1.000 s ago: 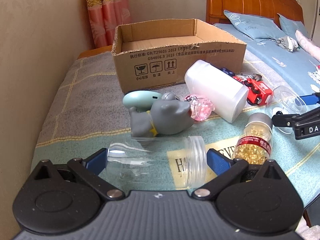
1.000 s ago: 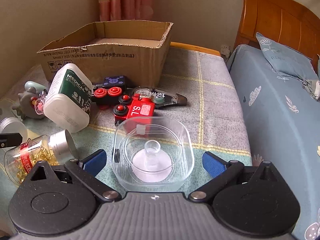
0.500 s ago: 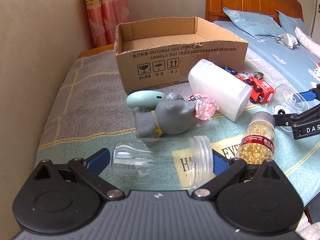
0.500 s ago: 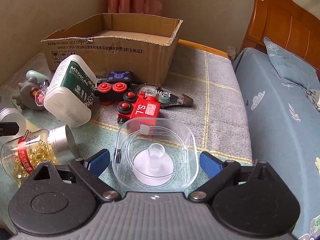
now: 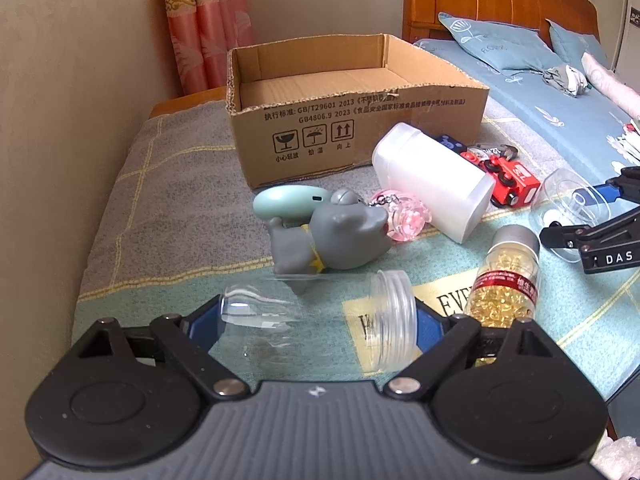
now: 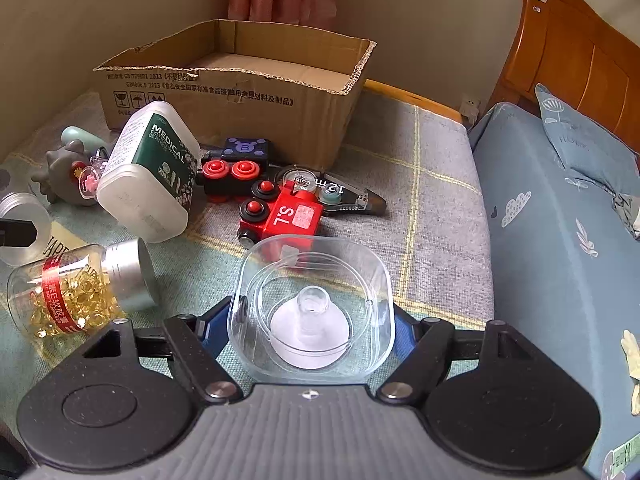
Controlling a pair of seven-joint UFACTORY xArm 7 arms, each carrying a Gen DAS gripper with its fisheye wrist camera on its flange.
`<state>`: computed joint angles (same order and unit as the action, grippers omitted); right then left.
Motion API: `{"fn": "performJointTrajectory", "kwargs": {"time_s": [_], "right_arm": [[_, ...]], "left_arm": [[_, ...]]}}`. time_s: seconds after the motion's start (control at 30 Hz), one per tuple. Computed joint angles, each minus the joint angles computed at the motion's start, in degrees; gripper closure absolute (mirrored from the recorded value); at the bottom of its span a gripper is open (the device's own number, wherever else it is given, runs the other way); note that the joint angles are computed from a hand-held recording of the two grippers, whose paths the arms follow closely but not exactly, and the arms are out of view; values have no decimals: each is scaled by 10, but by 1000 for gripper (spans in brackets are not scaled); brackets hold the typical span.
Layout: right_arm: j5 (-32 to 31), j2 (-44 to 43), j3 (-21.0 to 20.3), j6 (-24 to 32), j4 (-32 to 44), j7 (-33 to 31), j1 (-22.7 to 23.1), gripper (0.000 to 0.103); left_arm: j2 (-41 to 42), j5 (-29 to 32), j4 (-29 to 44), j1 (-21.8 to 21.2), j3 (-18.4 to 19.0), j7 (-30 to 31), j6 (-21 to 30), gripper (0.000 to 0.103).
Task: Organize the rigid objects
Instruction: 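Carry the clear jar into the box and open the left tool while the right tool carries the container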
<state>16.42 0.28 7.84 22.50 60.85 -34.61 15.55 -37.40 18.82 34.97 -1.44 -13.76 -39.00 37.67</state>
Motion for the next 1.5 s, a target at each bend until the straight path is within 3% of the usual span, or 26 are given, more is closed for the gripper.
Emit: {"fn": "performJointTrajectory", "kwargs": {"time_s": [0.4, 0.6, 0.83, 1.13, 1.3, 1.4, 1.5], "right_arm": [[71, -26, -12, 60, 41, -91, 0, 23], [95, -18, -9, 65, 81, -130, 2, 23], [117, 18, 2, 73, 156, -161, 4, 23], [107, 90, 21, 106, 263, -132, -8, 23], [93, 123, 30, 107, 302, -115, -12, 23], [85, 137, 34, 113, 317, -107, -14, 23], [64, 150, 34, 113, 329, -92, -11, 23]], "left_arm": [[8, -7, 66, 3, 21, 51, 14, 12], [70, 18, 142, 28, 23, 78, -3, 12], [196, 33, 278, 30, 43, 116, 2, 12], [368, 24, 466, -4, 95, 157, 52, 12], [441, 70, 541, -19, 129, 107, 60, 8], [458, 64, 557, -27, 139, 107, 88, 8], [432, 46, 520, -30, 139, 111, 96, 8]]}}
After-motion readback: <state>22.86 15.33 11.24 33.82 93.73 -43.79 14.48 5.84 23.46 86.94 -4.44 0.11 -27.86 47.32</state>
